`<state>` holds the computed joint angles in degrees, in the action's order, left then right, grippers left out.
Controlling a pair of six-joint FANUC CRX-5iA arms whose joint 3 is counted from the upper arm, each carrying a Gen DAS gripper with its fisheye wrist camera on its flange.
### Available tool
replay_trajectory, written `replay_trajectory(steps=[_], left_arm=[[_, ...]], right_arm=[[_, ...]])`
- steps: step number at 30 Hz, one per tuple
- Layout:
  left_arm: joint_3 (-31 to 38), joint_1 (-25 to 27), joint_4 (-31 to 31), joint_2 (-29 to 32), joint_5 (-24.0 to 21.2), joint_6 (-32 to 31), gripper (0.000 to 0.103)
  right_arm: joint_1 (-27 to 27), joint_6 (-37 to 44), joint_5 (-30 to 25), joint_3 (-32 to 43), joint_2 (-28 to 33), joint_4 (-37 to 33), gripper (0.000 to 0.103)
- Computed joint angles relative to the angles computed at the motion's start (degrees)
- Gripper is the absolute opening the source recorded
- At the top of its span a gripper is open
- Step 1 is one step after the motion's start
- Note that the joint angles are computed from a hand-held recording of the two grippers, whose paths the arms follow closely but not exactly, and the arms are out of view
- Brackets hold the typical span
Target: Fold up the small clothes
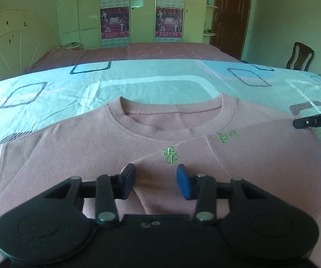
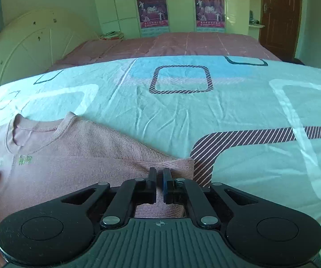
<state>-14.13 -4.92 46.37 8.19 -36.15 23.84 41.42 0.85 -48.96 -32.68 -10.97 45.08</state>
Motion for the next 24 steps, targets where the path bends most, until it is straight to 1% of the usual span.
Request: replay_trajectory(steps=[1,3,4,6,7,10,11,12,13,15,17,18,19,20,21,22,24], left_arm=[[-1.09,-0.54,1.64,-0.78,0.62,-1.17,0.046],[-3.29,-1.31,3.38,-2.58,1.76,-3.19,0.047],[-3.98,-1.32,2.95,-3.40,1.42,-3.04,0.047],[-4.85,-0.45,1.15,-4.36,0.15,-1.40,0.047],[-5.90,0.15,1.29,-5.04,-0.44,-2.28,0.047],[-10.12,1.23,4.55,-7.63,0.65,-8.08,0.047],[-11.08,1.35,4.78,-8.49,1.35,-9.46,0.048],[-11.54,1.44,4.75,-8.93,1.85,-9.95,0.048],[-11.41,1.67,4.06,-9.14,1.80,-9.05,0.048],[-11.36,2.07,4.30,-9.67,1.43,-8.02,0.048],[-13.23,1.81,8.50,-10.86,2.99,-11.47,0.053],[-13.44,1.86,9.18,-10.84,3.05,-12.58,0.055],[-12.41,2.06,6.85,-10.09,2.81,-11.60,0.060],[-10.94,2.27,3.61,-9.00,2.42,-9.69,0.064],[-9.87,2.43,3.36,-7.59,1.99,-10.13,0.066],[-9.99,2.14,5.76,-6.82,3.15,-11.87,0.071],[-7.34,2.01,4.62,-4.43,4.22,-9.81,0.072]], right_arm=[[0.42,0.26,-0.31,0.26,-0.24,-0.83,0.003],[1.37,-1.37,-1.10,0.07,-1.26,-1.68,0.003],[1.90,-2.20,-1.25,-0.20,-2.08,-2.58,0.003],[4.42,-3.62,-3.74,-0.28,-4.15,-4.91,0.003],[6.55,-4.75,-5.47,-0.60,-5.38,-5.48,0.003],[14.22,-8.34,-11.70,-1.93,-7.98,-5.70,0.003],[17.67,-11.40,-14.41,-3.09,-8.66,-3.54,0.003],[19.50,-11.74,-16.36,-2.80,-8.62,-4.32,0.003],[21.07,-13.16,-17.92,-3.05,-8.65,-3.50,0.003],[22.52,-15.45,-20.04,-2.81,-8.74,-2.38,0.003],[23.46,-18.29,-19.54,-3.71,-9.68,0.63,0.003],[23.43,-18.18,-18.37,-4.29,-9.91,2.13,0.003],[22.60,-16.15,-16.60,-4.46,-9.66,2.51,0.003],[20.80,-12.23,-14.44,-3.71,-8.94,0.32,0.003],[18.97,-9.08,-12.32,-3.59,-8.20,-1.53,0.003],[16.50,-7.66,-8.63,-5.64,-9.06,-0.37,0.002],[11.65,-10.48,-7.18,-6.25,-8.87,0.38,0.002]])
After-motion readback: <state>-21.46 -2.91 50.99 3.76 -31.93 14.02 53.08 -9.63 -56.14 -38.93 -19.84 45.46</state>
